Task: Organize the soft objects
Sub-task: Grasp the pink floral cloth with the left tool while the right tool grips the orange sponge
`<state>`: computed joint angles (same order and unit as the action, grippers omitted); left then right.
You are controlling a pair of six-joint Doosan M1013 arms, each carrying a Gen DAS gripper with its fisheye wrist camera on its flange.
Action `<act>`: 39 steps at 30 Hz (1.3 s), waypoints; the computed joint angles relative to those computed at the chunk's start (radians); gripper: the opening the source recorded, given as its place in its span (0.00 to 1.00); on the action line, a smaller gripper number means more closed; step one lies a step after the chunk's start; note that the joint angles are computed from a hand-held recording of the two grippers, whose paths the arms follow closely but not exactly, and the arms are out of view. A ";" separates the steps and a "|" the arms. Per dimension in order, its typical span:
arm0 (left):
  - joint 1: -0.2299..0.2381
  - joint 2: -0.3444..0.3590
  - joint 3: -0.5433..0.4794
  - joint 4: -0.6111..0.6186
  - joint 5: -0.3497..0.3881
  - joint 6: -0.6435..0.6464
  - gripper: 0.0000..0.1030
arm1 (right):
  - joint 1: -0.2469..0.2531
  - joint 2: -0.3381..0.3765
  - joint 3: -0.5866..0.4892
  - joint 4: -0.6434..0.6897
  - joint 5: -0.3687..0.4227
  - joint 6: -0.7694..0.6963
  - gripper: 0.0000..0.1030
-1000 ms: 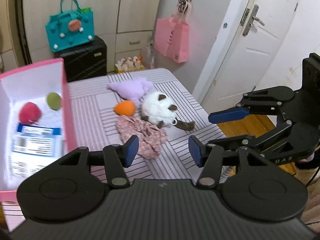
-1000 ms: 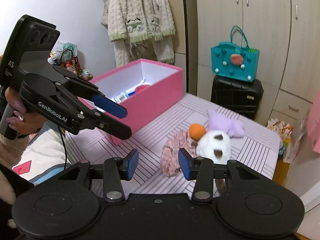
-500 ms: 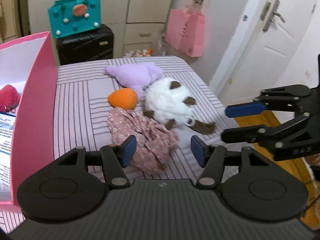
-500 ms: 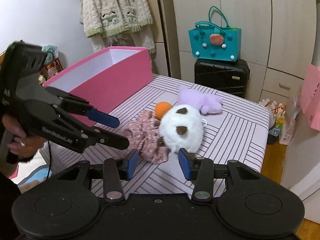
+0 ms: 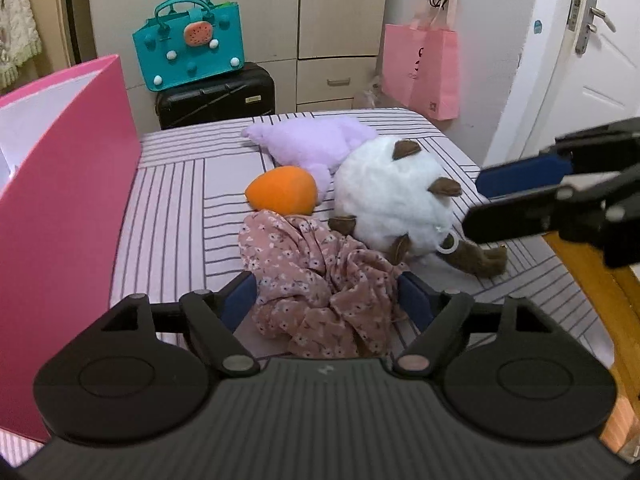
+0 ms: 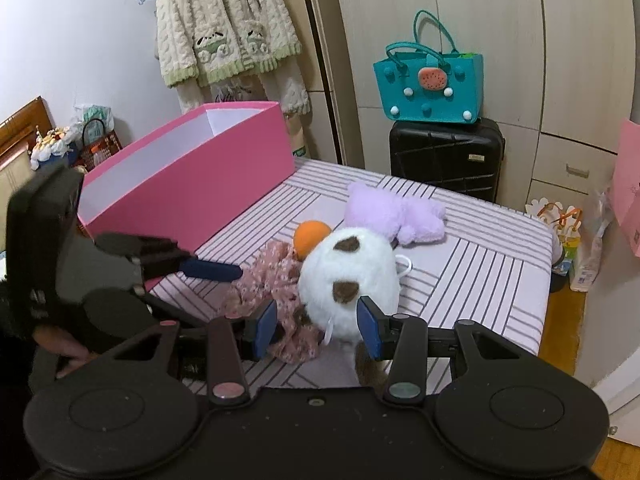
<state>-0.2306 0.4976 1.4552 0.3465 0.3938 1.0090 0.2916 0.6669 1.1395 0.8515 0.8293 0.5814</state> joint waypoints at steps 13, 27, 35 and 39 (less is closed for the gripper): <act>-0.003 0.003 0.025 0.181 -0.022 -0.199 0.50 | 0.016 0.040 -0.089 0.046 0.051 -0.047 0.48; 0.015 -0.004 0.035 0.241 -0.014 -0.349 0.24 | 0.060 0.213 -0.406 -0.170 0.223 0.129 0.48; 0.030 -0.006 0.028 0.133 -0.010 -0.275 0.24 | 0.086 0.279 -0.527 -0.300 0.304 0.140 0.43; 0.034 -0.002 0.022 0.109 -0.010 -0.257 0.24 | 0.098 0.302 -0.573 -0.361 0.339 0.173 0.43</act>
<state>-0.1962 0.4952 1.4774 0.4558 0.3842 0.7518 0.3897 0.9687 0.5660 0.4906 1.1682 0.7540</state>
